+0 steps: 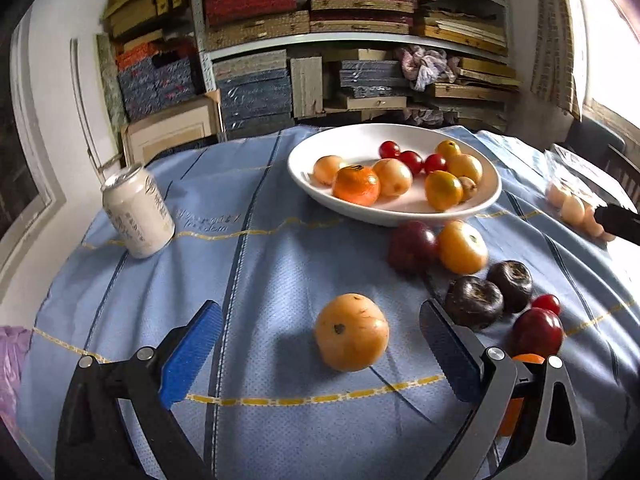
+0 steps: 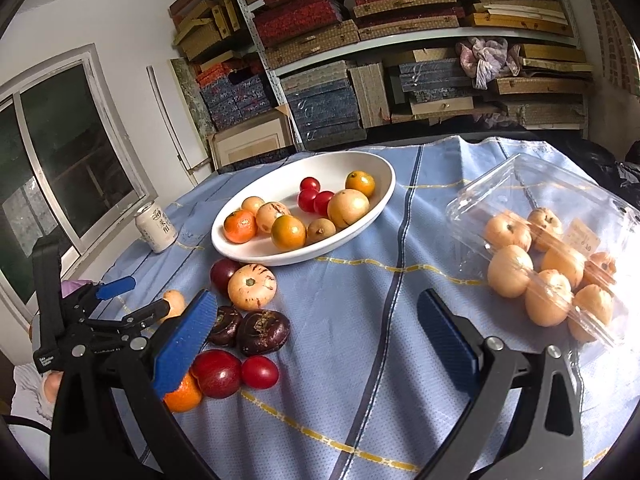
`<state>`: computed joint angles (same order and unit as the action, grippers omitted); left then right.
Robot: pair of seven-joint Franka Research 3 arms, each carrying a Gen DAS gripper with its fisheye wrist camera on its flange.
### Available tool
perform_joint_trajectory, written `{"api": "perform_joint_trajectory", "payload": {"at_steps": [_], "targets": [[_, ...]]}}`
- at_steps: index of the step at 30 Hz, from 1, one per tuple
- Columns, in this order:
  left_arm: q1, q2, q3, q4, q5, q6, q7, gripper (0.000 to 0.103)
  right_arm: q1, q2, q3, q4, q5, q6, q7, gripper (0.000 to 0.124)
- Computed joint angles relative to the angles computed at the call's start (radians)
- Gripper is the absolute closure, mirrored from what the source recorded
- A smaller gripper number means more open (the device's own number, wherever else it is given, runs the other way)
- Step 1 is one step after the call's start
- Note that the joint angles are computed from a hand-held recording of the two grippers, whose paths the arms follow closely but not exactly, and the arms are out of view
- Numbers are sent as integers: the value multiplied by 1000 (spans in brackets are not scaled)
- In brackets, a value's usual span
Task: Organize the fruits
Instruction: 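Close left tool on the tan-orange round fruit while right tool grasps a red tomato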
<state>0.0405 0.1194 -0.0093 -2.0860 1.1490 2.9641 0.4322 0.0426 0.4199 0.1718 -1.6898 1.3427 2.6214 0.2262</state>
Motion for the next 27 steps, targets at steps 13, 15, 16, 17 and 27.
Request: {"api": "perform_joint_trajectory", "payload": {"at_steps": [13, 15, 16, 17, 27], "targets": [[24, 28, -43, -31, -414, 77, 393, 54, 19, -18, 1, -31, -90, 3, 24, 26], [6, 26, -25, -35, -419, 85, 400, 55, 19, -20, 2, -34, -86, 7, 18, 26], [-2, 27, -18, -34, -418, 84, 400, 56, 20, -20, 1, -35, -87, 8, 21, 26], [-6, 28, -16, -33, -425, 83, 409, 56, 22, -19, 0, -34, -90, 9, 25, 26], [63, 49, -119, -35, -779, 59, 725, 56, 65, -42, 11, -81, -123, 161, -105, 50]]}}
